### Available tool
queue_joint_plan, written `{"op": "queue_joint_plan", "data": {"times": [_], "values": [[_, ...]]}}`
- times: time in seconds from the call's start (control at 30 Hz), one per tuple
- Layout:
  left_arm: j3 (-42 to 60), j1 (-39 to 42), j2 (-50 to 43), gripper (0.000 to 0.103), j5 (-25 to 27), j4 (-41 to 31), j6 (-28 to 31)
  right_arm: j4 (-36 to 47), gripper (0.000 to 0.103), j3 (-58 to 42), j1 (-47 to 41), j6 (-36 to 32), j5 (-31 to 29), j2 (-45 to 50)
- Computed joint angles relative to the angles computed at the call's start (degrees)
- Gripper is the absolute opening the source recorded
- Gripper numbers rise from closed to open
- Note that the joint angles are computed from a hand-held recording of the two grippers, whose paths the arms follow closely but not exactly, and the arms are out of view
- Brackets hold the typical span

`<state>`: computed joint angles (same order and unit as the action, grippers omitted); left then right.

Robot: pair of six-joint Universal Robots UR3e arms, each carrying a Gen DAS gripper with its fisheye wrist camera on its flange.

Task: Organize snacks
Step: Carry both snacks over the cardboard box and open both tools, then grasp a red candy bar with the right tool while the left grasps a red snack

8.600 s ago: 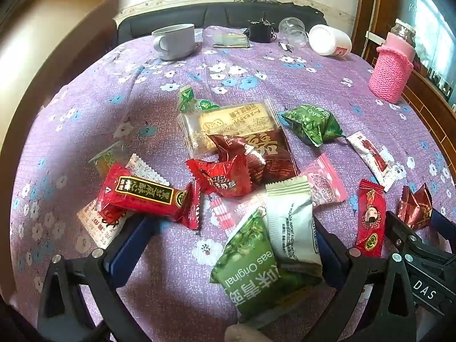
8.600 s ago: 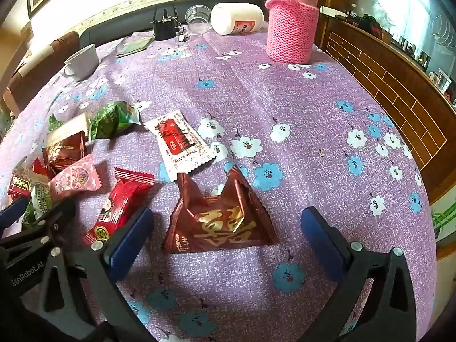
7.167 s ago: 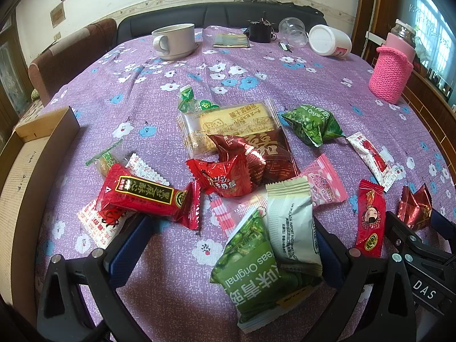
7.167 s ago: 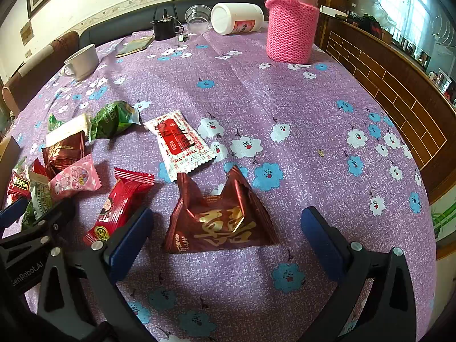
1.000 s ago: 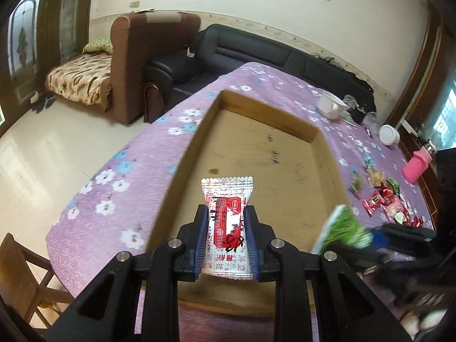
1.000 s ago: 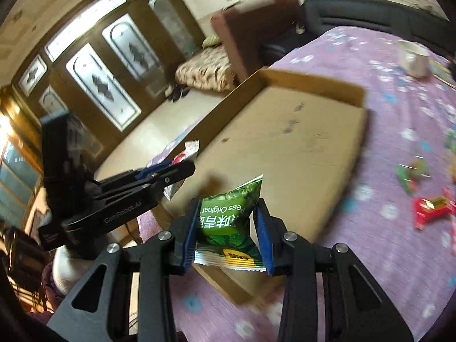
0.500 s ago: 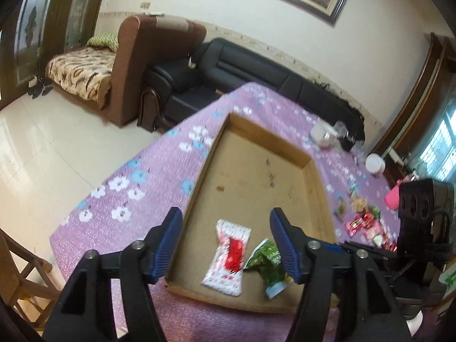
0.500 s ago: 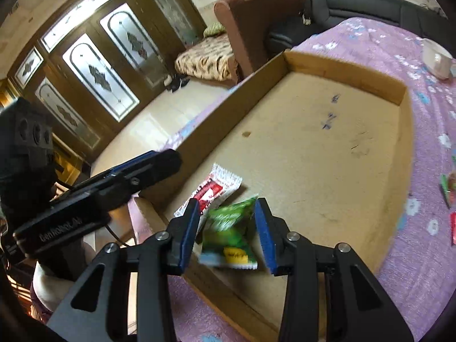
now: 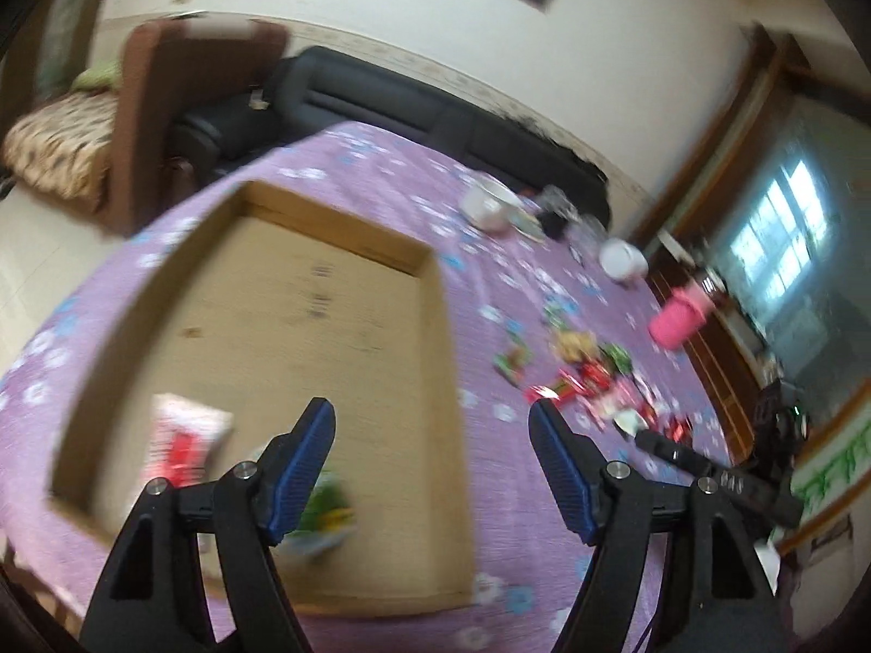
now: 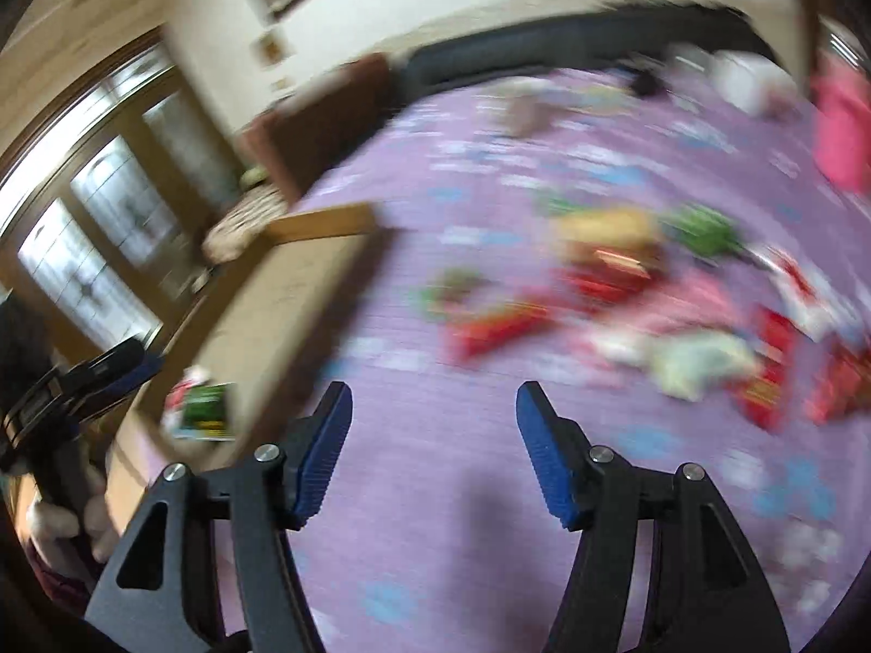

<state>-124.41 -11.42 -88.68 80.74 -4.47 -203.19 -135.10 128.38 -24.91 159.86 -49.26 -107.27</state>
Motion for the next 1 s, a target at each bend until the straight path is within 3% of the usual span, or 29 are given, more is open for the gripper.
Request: {"op": "queue_joint_plan", "data": {"times": [0.1, 0.2, 0.37, 0.57, 0.7, 0.77, 0.83, 1.0], "values": [[10.4, -6.4, -8.3, 0.074, 2.4, -4.0, 2.0, 8.0, 0.064, 2.4, -11.1, -6.0, 3.0, -4.4], [21.3, -10.8, -16.6, 0.074, 2.7, -9.0, 5.4, 11.0, 0.064, 3.0, -15.7, -8.5, 4.5, -5.3], [39.9, -15.4, -29.3, 0.074, 5.0, -18.8, 11.6, 9.2, 0.064, 4.5, -18.5, -10.3, 7.1, -2.1], [62.0, -17.2, -42.8, 0.073, 8.5, -32.4, 17.3, 15.3, 0.064, 5.0, -22.4, -14.9, 10.2, -0.1], [72.2, -17.6, -49.1, 0.072, 8.9, -37.5, 20.3, 17.7, 0.065, 4.6, -23.6, -16.1, 11.7, 0.8], [76.7, -18.0, -51.8, 0.062, 9.5, -40.2, 21.7, 18.4, 0.067, 4.5, -23.6, -16.7, 12.1, 0.8], [84.2, -18.8, -55.9, 0.037, 11.6, -46.1, 23.0, 18.5, 0.069, 4.5, -23.7, -17.1, 12.3, 0.9], [79.5, -18.9, -53.6, 0.019, 11.3, -44.6, 22.1, 19.2, 0.071, 4.4, -23.8, -17.8, 12.9, 1.3]]}}
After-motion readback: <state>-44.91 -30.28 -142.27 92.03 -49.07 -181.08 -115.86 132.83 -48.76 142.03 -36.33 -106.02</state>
